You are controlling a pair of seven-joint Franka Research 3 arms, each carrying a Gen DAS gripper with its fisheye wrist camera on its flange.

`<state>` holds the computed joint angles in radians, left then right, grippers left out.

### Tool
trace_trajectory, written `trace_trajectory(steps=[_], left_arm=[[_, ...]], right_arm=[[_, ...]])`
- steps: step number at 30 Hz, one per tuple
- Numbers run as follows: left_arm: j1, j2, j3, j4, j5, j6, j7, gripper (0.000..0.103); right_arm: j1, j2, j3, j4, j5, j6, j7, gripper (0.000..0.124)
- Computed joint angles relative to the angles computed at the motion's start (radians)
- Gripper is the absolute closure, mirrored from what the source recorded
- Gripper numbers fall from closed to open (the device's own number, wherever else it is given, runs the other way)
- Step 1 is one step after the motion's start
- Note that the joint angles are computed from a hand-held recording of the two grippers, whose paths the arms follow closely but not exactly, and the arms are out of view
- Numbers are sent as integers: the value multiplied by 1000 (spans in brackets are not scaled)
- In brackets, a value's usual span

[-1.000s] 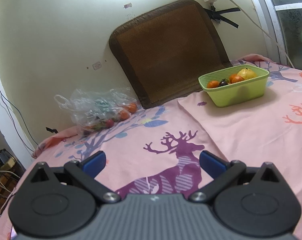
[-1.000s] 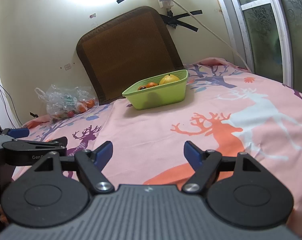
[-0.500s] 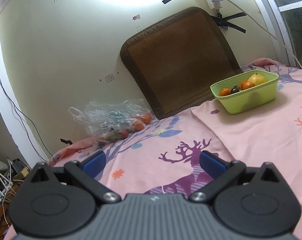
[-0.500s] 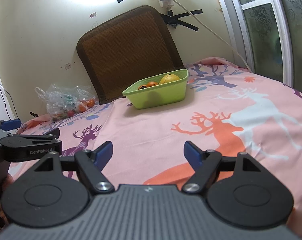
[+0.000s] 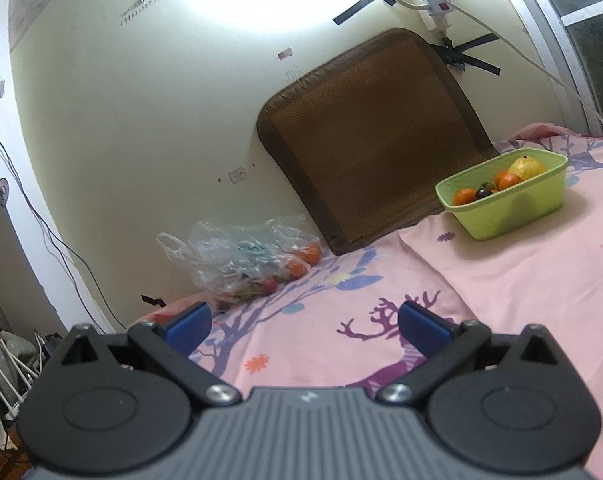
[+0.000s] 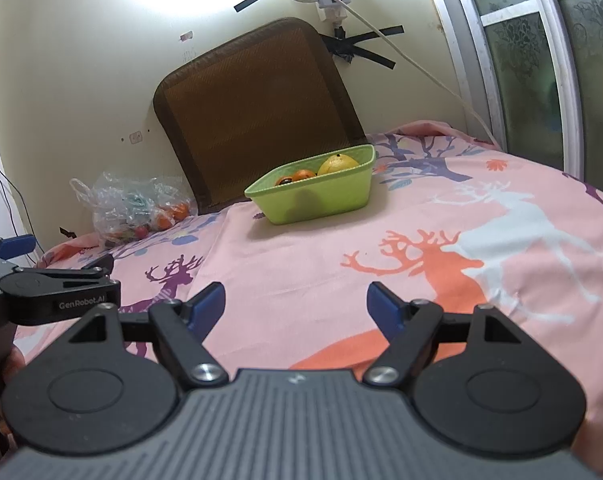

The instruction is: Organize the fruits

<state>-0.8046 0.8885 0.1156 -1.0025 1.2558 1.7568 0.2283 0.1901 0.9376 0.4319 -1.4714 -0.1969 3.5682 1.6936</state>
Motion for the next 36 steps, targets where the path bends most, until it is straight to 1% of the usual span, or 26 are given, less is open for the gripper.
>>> trace_trajectory(steps=[5,9,15,21,27,33,36], left_arm=[[-3,7,4,8,3,-7,5,0],[3,-3,-1,-3,-4,2,-2,0],[50,-60,-43,-70,-59,90,-27,0],[93,-88,-76,-107,-123,168,-26,0],[112,-94,-86,-113,-170,199,-17,0],[108,-85,-80,-96,-186,193,-6,0],[119,-91,-87,-102,-205,213,-5,0]], right_arm=[[2,0,-2,0,2,1,1,44],[3,0,-4,0,2,3,3,44],[2,-2,-4,-1,-1,2,3,44],[1,1,1,4,-5,-9,1,44],[-2,5,9,10,-6,-18,-13,44],[-12,8,20,10,-8,-20,-16,44],[-11,7,19,9,-5,-20,-18,44]])
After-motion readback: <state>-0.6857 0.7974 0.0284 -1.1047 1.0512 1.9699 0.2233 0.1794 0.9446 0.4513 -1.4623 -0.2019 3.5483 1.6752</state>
